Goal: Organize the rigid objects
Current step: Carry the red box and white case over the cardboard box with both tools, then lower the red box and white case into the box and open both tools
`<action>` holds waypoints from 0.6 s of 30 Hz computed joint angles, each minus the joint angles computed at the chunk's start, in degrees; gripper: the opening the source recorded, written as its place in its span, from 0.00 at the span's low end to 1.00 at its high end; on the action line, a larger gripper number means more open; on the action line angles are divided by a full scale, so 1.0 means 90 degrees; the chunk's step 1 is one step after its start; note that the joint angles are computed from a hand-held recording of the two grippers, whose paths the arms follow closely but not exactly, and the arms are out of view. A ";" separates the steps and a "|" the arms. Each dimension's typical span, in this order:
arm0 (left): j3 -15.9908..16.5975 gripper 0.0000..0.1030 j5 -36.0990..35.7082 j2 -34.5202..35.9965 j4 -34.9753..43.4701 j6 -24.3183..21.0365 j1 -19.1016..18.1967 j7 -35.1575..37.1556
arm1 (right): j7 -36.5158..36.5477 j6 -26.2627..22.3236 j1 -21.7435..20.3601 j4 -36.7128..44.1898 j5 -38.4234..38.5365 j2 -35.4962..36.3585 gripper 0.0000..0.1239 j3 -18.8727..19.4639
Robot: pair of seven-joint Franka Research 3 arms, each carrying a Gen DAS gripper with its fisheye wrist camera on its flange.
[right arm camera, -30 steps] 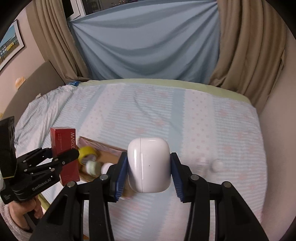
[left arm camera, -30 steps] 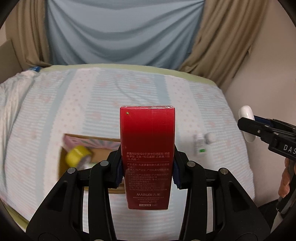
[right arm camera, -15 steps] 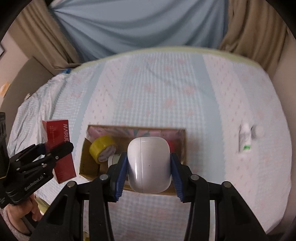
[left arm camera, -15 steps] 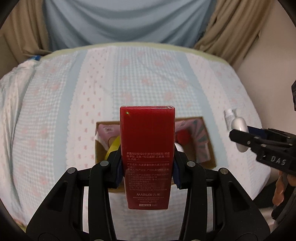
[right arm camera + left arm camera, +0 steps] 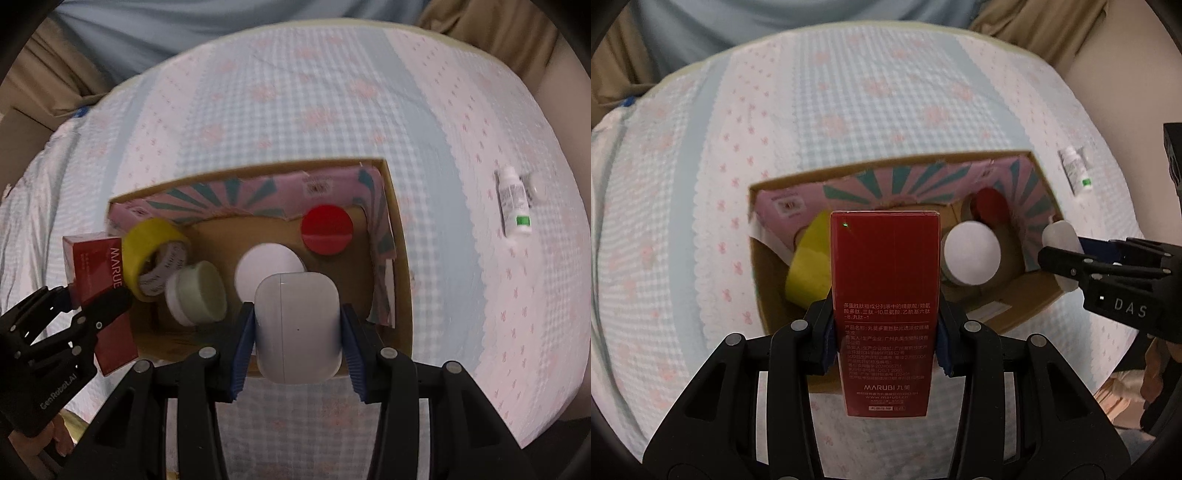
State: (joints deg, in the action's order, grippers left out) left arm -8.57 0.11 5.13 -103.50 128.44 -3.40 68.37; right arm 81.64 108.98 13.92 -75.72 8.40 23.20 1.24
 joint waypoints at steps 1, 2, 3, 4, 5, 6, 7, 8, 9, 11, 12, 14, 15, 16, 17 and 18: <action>-0.0003 0.37 -0.0014 0.0026 -0.0006 0.0003 0.0002 0.0031 | 0.0045 -0.0068 0.0025 0.0074 -0.0053 0.0063 0.33 -0.0012; -0.0004 0.37 -0.0044 0.0058 0.0000 -0.0003 0.0009 0.0071 | 0.0073 -0.0123 0.0040 0.0131 -0.0090 0.0132 0.33 -0.0021; -0.0003 0.37 -0.0094 0.0124 0.0029 -0.0021 0.0023 0.0117 | 0.0109 -0.0186 0.0055 0.0200 -0.0126 0.0203 0.33 -0.0030; -0.0004 0.37 -0.0104 0.0169 0.0060 -0.0037 0.0028 0.0126 | 0.0141 -0.0258 0.0062 0.0292 -0.0148 0.0295 0.33 -0.0038; -0.0004 0.37 -0.0093 0.0229 0.0107 -0.0058 0.0031 0.0131 | 0.0177 -0.0298 0.0070 0.0361 -0.0164 0.0364 0.33 -0.0045; -0.0004 0.37 -0.0085 0.0268 0.0145 -0.0085 0.0039 0.0152 | 0.0230 -0.0340 0.0065 0.0436 -0.0158 0.0442 0.33 -0.0055; -0.0008 0.37 -0.0076 0.0343 0.0225 -0.0147 0.0044 0.0189 | 0.0290 -0.0412 0.0052 0.0533 -0.0128 0.0527 0.33 -0.0057; -0.0014 0.37 -0.0085 0.0394 0.0278 -0.0184 0.0054 0.0237 | 0.0356 -0.0480 0.0049 0.0622 -0.0106 0.0594 0.33 -0.0058; -0.0019 0.37 -0.0083 0.0433 0.0314 -0.0196 0.0063 0.0286 | 0.0418 -0.0550 0.0034 0.0734 -0.0076 0.0686 0.33 -0.0062; -0.0029 0.37 -0.0135 0.0503 0.0395 -0.0255 0.0087 0.0372 | 0.0500 -0.0559 0.0045 0.0876 -0.0090 0.0797 0.33 -0.0073; -0.0033 0.37 -0.0212 0.0578 0.0489 -0.0322 0.0107 0.0390 | 0.0561 -0.0558 0.0047 0.0958 -0.0094 0.0865 0.34 -0.0083; -0.0061 0.42 -0.0475 0.0625 0.0538 -0.0301 0.0175 0.0506 | 0.0657 -0.0656 0.0002 0.1128 0.0013 0.0976 0.37 -0.0060; -0.0084 0.65 -0.0668 0.0603 0.0499 -0.0182 0.0225 0.0659 | 0.0702 -0.0673 -0.0038 0.1195 0.0106 0.1020 0.49 -0.0042; -0.0089 0.86 -0.0701 0.0591 0.0494 -0.0136 0.0230 0.0719 | 0.0749 -0.0654 -0.0074 0.1213 0.0188 0.1039 0.69 -0.0031; -0.0078 0.99 -0.0587 0.0573 0.0486 -0.0087 0.0200 0.0705 | 0.0774 -0.0633 -0.0100 0.1228 0.0243 0.1053 0.79 -0.0023; -0.0074 1.00 -0.0476 0.0558 0.0487 -0.0048 0.0174 0.0730 | 0.0789 -0.0593 -0.0122 0.1193 0.0287 0.1032 0.83 -0.0019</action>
State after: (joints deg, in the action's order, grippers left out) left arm -9.24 -4.18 10.16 -99.11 128.01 -1.83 74.94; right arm 88.74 103.64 12.82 -64.98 10.98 32.48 1.07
